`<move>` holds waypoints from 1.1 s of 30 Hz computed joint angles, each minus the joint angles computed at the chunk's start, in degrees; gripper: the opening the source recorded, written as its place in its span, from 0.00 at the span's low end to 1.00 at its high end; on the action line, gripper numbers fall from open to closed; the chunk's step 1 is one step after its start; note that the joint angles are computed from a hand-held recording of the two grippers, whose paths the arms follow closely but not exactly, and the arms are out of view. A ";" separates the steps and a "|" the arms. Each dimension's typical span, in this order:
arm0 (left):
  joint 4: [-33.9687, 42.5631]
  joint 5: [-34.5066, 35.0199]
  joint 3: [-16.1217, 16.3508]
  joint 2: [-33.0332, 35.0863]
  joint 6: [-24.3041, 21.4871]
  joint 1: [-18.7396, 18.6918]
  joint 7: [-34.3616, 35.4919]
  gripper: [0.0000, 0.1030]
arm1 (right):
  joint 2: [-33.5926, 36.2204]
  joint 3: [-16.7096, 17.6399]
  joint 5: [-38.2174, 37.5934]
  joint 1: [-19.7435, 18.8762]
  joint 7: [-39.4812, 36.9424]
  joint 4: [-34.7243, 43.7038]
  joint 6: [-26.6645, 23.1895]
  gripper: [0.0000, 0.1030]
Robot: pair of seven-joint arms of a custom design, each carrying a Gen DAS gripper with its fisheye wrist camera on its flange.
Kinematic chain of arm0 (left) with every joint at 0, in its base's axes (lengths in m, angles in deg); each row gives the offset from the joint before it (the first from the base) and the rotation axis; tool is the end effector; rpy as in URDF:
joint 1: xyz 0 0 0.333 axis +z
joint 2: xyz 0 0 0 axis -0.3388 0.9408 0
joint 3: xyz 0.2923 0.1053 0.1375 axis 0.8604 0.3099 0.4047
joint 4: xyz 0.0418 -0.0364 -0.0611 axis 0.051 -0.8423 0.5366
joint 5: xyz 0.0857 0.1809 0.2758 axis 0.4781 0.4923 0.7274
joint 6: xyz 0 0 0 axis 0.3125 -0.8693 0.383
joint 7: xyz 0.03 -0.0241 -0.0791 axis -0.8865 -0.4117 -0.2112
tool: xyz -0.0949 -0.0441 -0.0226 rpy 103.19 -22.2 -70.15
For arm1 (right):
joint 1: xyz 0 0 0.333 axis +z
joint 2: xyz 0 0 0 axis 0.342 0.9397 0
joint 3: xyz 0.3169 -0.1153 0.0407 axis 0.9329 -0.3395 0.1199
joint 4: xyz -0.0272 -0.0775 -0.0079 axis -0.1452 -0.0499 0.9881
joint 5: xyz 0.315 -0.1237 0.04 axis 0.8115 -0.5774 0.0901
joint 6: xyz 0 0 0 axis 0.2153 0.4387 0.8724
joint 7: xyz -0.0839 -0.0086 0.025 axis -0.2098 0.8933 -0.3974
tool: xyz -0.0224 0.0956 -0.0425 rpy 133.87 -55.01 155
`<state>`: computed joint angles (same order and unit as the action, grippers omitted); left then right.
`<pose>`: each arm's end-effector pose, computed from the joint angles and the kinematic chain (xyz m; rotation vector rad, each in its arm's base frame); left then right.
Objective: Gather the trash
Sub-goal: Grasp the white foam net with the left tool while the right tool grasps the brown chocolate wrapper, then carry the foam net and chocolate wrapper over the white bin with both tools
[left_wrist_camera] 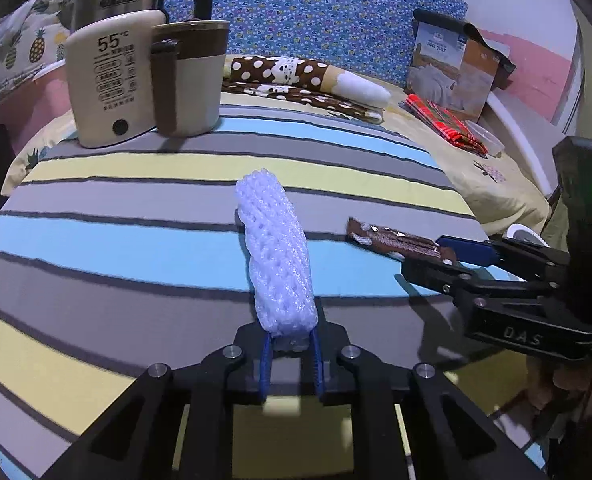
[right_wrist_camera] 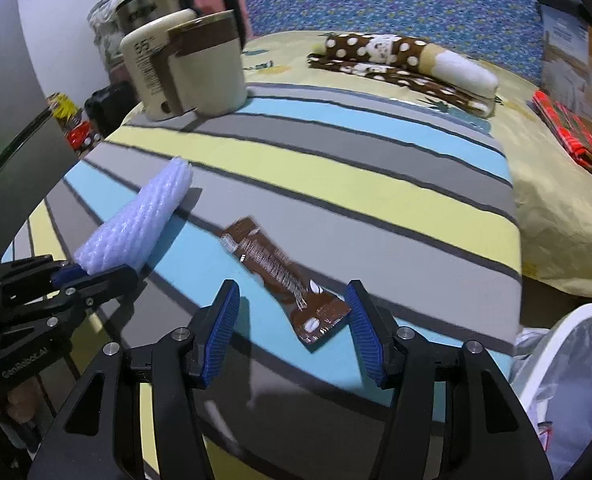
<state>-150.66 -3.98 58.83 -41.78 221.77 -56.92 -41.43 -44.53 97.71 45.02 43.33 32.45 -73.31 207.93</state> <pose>0.5767 -0.1960 0.3735 -1.9839 1.7093 -0.8144 0.6099 0.3880 0.3862 -2.1976 1.1321 -0.2234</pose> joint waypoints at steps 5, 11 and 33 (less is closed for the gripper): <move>-2.74 -0.10 2.13 -1.38 1.11 -2.23 -0.20 0.15 | -0.95 0.65 0.69 0.03 0.04 -1.58 0.64 0.28; -4.87 -1.88 4.30 -2.29 2.10 -4.81 1.01 0.15 | -1.70 0.12 0.60 0.78 1.73 -2.94 1.92 0.28; -12.56 -15.90 11.25 -6.68 7.36 -18.57 14.32 0.14 | -12.38 5.81 1.94 -4.96 9.88 -23.52 18.94 0.28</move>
<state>-163.22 -19.88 70.08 -48.45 229.13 -75.49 -27.11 -56.91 103.52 46.96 38.37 42.33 -96.83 226.87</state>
